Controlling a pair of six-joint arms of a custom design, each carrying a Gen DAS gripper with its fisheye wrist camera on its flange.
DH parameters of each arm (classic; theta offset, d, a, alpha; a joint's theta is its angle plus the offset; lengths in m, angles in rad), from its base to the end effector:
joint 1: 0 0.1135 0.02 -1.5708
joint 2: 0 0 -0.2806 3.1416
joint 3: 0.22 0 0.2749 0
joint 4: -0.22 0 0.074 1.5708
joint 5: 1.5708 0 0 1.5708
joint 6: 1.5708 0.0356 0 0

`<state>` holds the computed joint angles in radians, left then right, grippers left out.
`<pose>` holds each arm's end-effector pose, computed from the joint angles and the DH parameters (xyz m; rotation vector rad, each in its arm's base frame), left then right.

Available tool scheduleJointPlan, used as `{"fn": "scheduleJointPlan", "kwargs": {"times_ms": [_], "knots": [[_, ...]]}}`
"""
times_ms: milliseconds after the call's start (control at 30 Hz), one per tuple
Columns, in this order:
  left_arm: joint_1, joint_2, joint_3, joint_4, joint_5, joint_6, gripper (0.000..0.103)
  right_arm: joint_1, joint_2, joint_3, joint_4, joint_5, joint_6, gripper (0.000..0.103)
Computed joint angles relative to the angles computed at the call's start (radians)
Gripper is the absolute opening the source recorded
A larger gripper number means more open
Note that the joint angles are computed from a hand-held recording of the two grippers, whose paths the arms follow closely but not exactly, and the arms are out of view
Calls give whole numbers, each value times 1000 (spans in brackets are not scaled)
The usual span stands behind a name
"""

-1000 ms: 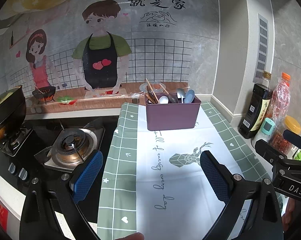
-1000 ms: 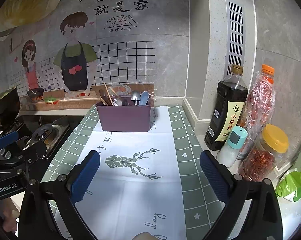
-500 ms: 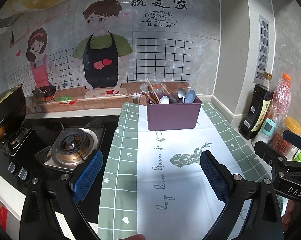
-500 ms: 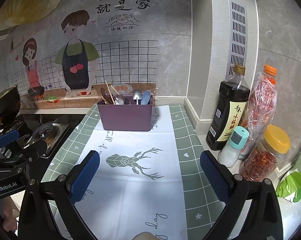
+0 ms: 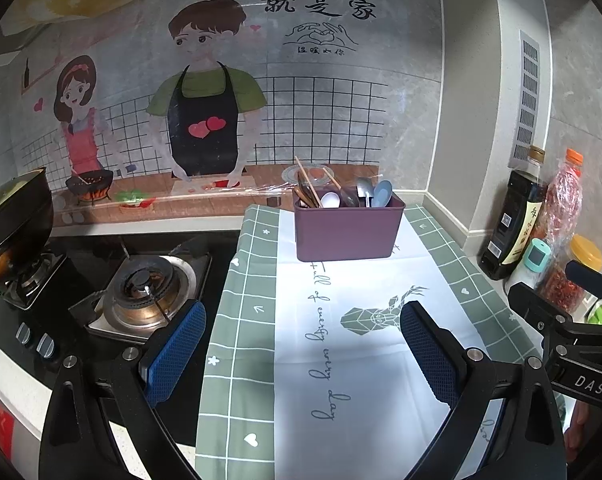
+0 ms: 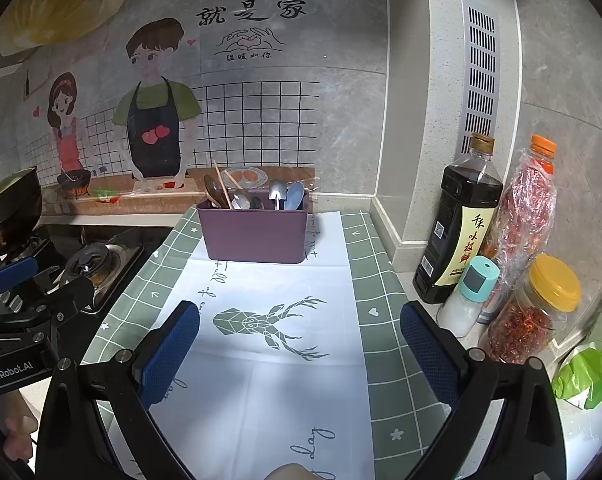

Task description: Organize utensils

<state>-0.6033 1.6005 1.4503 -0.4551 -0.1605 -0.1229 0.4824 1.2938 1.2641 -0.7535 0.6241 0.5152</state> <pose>0.3263 -0.2179 0.3510 0.4285 2.1347 -0.2414 0.2631 0.1143 0.3628 0.3260 2.1618 -0.1831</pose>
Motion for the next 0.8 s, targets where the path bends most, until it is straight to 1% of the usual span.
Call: {"fn": "scheduleJointPlan", "kwargs": {"times_ms": [533,800], "knots": [[-5,2,1,-1,-5,2,98,-10,-7,-6,6,-14,-7,100],[-3,-2,-13,20,-4,19,98,-13,-5,-4,4,-18,-4,100]]}}
